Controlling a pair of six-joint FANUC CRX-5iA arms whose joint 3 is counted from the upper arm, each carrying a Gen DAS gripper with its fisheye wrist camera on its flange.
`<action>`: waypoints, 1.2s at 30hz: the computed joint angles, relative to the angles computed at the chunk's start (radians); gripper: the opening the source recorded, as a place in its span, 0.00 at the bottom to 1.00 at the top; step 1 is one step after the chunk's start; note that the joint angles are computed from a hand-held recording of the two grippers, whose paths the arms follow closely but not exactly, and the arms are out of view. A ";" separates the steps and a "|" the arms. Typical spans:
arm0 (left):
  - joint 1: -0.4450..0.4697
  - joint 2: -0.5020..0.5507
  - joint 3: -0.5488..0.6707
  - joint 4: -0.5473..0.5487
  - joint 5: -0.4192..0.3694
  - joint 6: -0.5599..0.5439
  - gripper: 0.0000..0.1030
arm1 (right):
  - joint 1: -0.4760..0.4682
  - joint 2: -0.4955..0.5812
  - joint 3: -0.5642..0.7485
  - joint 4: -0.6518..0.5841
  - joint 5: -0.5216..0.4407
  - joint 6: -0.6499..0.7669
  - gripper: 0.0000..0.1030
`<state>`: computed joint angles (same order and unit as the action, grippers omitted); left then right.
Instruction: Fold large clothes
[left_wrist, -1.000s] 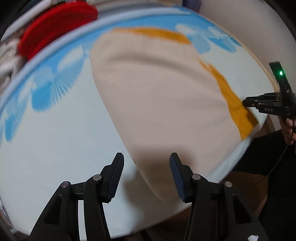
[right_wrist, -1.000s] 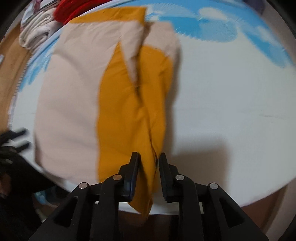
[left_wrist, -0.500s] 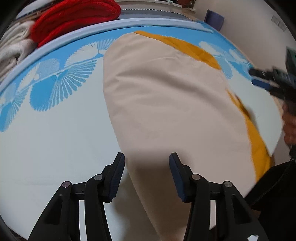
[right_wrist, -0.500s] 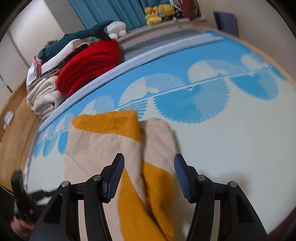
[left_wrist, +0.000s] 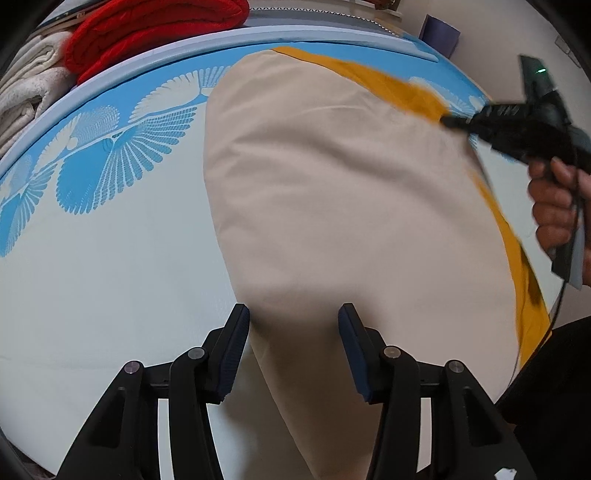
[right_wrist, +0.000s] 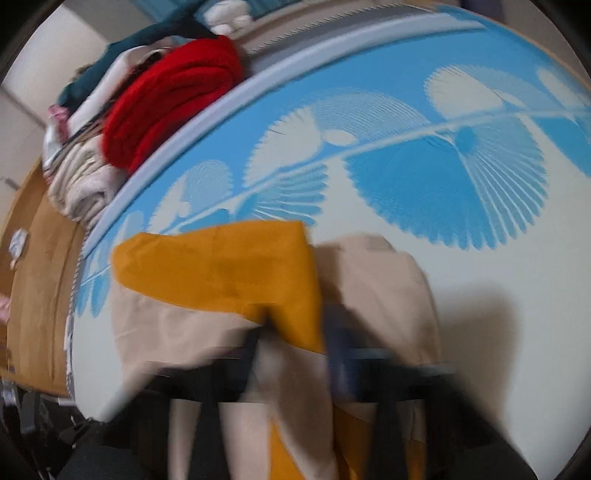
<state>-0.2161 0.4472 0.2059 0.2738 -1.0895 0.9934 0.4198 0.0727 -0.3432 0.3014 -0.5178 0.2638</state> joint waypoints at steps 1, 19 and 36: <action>0.000 0.004 0.004 0.003 -0.004 -0.002 0.46 | -0.005 -0.028 -0.057 0.100 0.075 -0.108 0.02; 0.019 0.011 -0.003 0.061 -0.136 -0.124 0.54 | 0.082 -0.102 -0.046 -0.034 -0.183 0.108 0.43; 0.065 -0.122 -0.210 0.046 -0.153 -0.189 0.64 | 0.346 -0.191 -0.132 -0.213 -0.570 0.066 0.54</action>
